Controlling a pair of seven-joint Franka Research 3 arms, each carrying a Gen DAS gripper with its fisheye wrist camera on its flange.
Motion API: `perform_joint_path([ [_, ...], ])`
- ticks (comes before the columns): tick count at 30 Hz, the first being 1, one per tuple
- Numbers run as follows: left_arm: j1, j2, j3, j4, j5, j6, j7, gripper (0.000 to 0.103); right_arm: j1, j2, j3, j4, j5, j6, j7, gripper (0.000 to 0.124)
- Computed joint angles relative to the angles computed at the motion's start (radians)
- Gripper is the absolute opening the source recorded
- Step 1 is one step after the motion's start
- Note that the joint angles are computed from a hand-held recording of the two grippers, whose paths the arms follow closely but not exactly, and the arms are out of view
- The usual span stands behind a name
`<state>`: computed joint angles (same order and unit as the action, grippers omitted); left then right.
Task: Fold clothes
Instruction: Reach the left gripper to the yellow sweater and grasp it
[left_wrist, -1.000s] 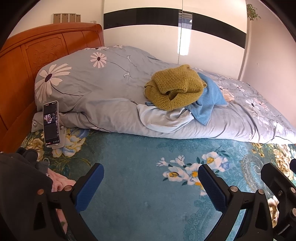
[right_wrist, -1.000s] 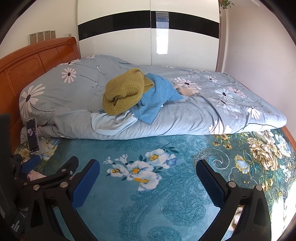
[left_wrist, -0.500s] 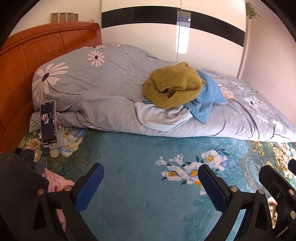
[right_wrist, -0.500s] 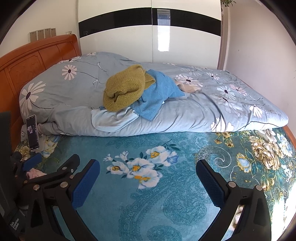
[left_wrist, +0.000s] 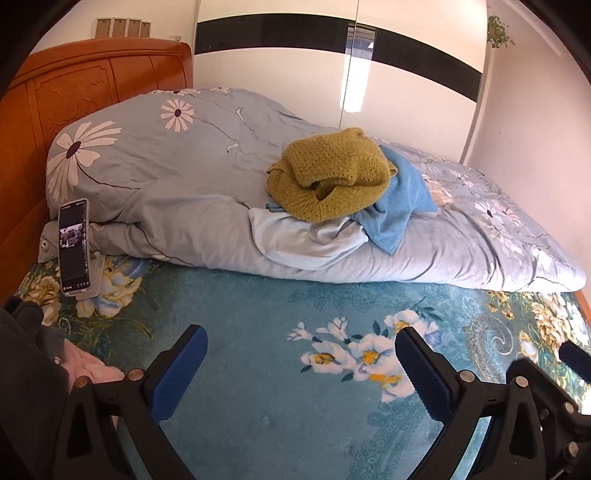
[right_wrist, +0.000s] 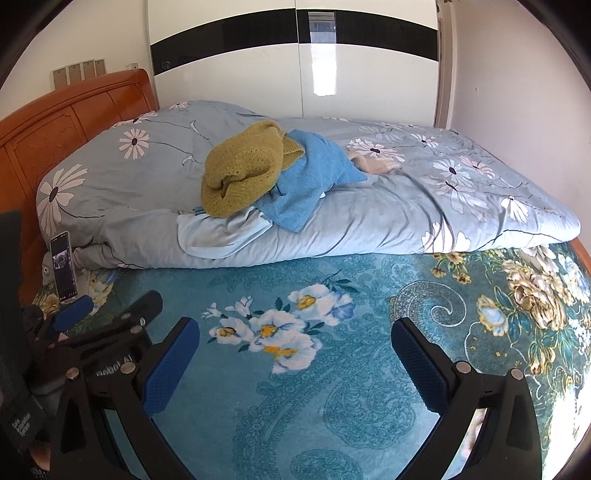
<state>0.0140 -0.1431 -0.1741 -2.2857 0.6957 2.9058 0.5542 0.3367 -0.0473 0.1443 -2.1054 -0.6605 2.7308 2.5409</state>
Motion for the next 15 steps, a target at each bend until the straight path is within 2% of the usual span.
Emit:
perform_joint_path([
  [2, 0.007, 0.037, 0.004, 0.041, 0.011, 0.027, -0.007, 0.103, -0.008, -0.016, -0.007, -0.03, 0.014, 0.009, -0.004, 0.103],
  [6, -0.025, 0.158, 0.036, 0.177, -0.166, 0.056, 0.143, 0.103, -0.033, -0.047, -0.012, -0.092, 0.061, 0.004, -0.04, 0.103],
  [9, -0.054, 0.268, 0.059, 0.326, -0.133, 0.038, 0.114, 0.103, -0.06, -0.073, -0.012, -0.145, 0.086, 0.012, -0.048, 0.103],
  [11, -0.111, 0.349, 0.107, 0.45, 0.002, -0.015, 0.026, 0.103, -0.077, -0.086, -0.012, -0.18, 0.113, 0.025, -0.058, 0.103],
  [12, -0.137, 0.395, 0.117, 0.525, 0.039, -0.079, 0.03, 0.103, -0.084, -0.091, -0.011, -0.194, 0.13, 0.03, -0.069, 0.103],
  [15, -0.174, 0.543, 0.107, 0.743, 0.017, -0.24, 0.136, 0.103, -0.102, -0.1, -0.008, -0.229, 0.172, 0.039, -0.108, 0.103],
])
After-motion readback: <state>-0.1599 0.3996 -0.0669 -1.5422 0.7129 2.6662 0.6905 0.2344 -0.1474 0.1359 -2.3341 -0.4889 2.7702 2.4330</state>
